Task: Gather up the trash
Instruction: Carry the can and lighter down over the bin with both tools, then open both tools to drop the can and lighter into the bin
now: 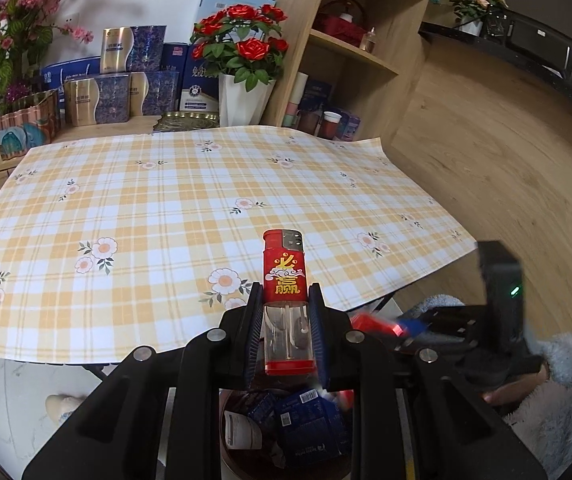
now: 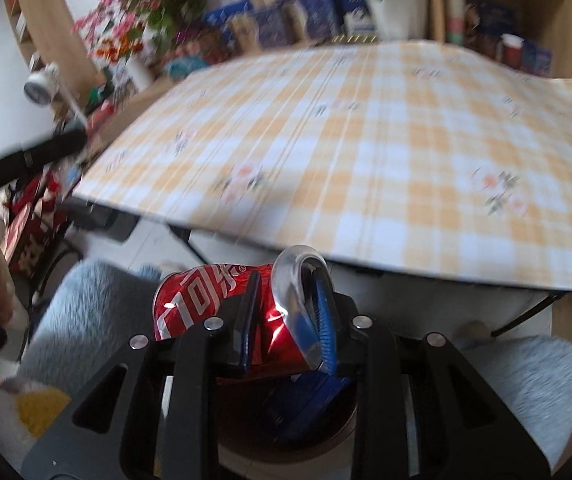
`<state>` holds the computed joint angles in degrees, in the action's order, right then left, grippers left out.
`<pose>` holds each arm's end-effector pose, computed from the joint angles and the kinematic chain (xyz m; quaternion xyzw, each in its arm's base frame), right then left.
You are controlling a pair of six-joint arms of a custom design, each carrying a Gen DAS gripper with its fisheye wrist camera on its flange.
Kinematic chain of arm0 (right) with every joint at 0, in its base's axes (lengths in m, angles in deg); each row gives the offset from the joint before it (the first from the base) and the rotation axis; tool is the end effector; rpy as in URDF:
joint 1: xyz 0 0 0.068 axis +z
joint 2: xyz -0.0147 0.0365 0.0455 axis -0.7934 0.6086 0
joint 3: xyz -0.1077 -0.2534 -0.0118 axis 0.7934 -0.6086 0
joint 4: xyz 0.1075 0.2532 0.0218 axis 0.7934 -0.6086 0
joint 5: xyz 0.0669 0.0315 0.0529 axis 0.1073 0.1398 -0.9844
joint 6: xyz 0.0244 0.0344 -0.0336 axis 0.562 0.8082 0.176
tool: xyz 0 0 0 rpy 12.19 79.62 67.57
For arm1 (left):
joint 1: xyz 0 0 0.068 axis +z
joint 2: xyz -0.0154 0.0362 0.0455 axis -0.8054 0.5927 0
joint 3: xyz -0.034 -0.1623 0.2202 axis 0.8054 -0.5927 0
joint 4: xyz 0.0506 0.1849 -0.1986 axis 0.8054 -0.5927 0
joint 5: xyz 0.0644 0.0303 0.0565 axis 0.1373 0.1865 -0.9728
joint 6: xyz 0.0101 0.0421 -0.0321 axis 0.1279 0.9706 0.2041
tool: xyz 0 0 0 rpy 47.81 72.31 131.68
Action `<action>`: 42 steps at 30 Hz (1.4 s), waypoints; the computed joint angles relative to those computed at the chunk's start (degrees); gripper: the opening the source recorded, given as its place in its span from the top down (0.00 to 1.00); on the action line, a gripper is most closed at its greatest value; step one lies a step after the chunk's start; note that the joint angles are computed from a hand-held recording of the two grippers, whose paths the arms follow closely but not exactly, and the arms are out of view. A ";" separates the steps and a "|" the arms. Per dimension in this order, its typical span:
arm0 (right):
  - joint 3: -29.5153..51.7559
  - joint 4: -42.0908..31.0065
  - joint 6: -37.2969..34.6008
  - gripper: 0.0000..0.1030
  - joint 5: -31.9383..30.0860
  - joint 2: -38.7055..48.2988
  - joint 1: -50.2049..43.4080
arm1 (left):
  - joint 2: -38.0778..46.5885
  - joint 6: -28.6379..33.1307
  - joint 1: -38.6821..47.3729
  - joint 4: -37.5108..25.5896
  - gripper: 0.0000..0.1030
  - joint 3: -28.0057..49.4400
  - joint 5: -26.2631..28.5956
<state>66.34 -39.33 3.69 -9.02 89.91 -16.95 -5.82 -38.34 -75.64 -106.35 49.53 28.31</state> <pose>0.2615 0.1957 0.2069 -0.2689 0.9042 0.2035 0.2623 0.1850 -0.0748 0.2847 0.0268 0.8969 -0.1542 0.4136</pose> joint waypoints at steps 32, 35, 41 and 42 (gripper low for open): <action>2.26 2.87 1.16 0.40 -0.02 11.02 -1.19 | -0.74 -0.15 -0.77 3.30 0.78 -8.09 -0.30; -1.96 8.37 3.03 0.19 2.44 5.92 -2.36 | -0.88 0.84 -1.74 5.19 0.82 -9.85 -0.53; -6.45 15.38 6.12 0.09 7.52 0.44 -5.51 | 2.82 2.60 -2.57 9.17 0.84 -12.03 -0.33; -6.29 15.56 6.31 0.09 7.52 0.68 -6.21 | 3.67 2.76 -2.99 9.82 0.84 -12.22 -0.53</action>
<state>60.05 -23.77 10.00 -1.50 90.59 -23.16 -2.15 -35.58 -78.62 -96.54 37.32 27.78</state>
